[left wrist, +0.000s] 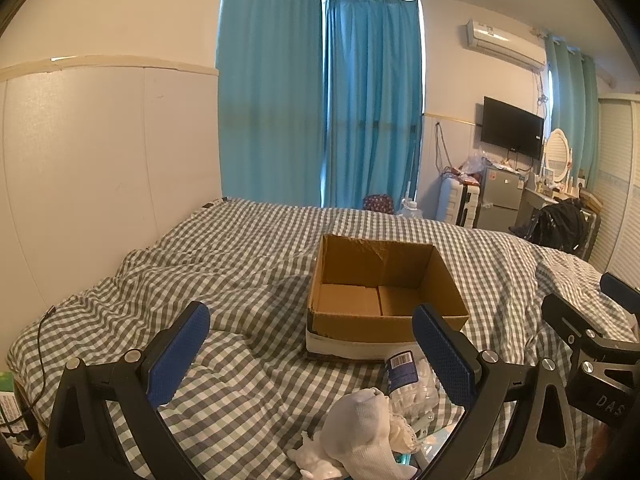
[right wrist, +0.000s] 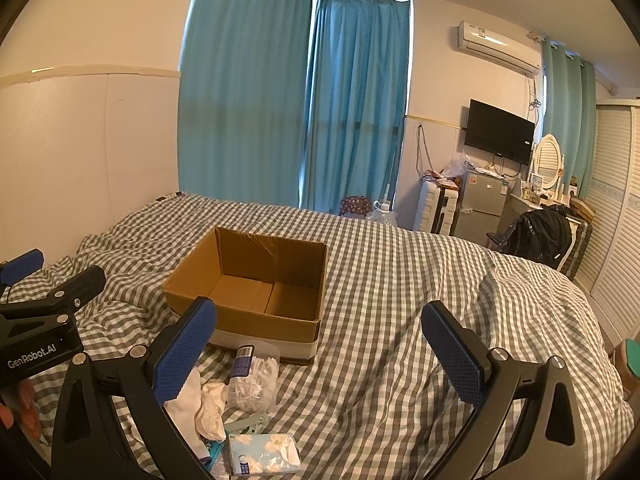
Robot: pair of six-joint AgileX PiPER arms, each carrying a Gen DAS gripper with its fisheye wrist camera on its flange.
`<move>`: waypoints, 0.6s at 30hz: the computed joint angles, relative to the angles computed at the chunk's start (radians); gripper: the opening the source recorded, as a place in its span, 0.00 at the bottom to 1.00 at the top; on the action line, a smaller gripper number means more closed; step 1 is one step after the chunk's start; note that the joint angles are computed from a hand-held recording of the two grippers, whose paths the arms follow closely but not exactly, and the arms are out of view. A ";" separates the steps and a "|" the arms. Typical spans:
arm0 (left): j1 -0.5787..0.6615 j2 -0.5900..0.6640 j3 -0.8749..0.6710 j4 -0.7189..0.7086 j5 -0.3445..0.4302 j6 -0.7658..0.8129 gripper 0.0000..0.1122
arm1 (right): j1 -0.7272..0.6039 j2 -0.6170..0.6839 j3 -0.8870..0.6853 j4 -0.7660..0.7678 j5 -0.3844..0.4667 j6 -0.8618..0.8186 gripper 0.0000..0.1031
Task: Organize objects
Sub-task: 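Move both tools toward the pile of items beside the cardboard box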
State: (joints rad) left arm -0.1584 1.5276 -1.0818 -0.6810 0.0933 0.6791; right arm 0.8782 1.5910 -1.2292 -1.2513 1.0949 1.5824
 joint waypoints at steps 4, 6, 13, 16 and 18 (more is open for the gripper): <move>0.005 -0.005 0.001 -0.067 0.007 0.068 0.92 | 0.005 -0.004 -0.001 0.002 0.008 -0.004 1.00; 0.007 -0.009 0.006 -0.094 0.008 0.097 0.92 | 0.006 -0.004 -0.001 0.003 0.008 -0.004 1.00; 0.012 -0.037 0.035 -0.107 0.002 0.124 0.92 | 0.027 -0.020 0.009 -0.005 0.026 0.001 1.00; 0.014 -0.049 0.053 -0.085 -0.004 0.109 0.92 | 0.039 -0.030 0.019 -0.009 0.035 0.005 1.00; 0.014 -0.046 0.063 -0.048 -0.007 0.078 0.92 | 0.045 -0.037 0.034 -0.010 0.036 0.012 1.00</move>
State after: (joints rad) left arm -0.1445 1.4818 -1.0185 -0.7294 0.0859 0.7569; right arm 0.9234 1.5544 -1.1957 -1.2609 1.1311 1.5941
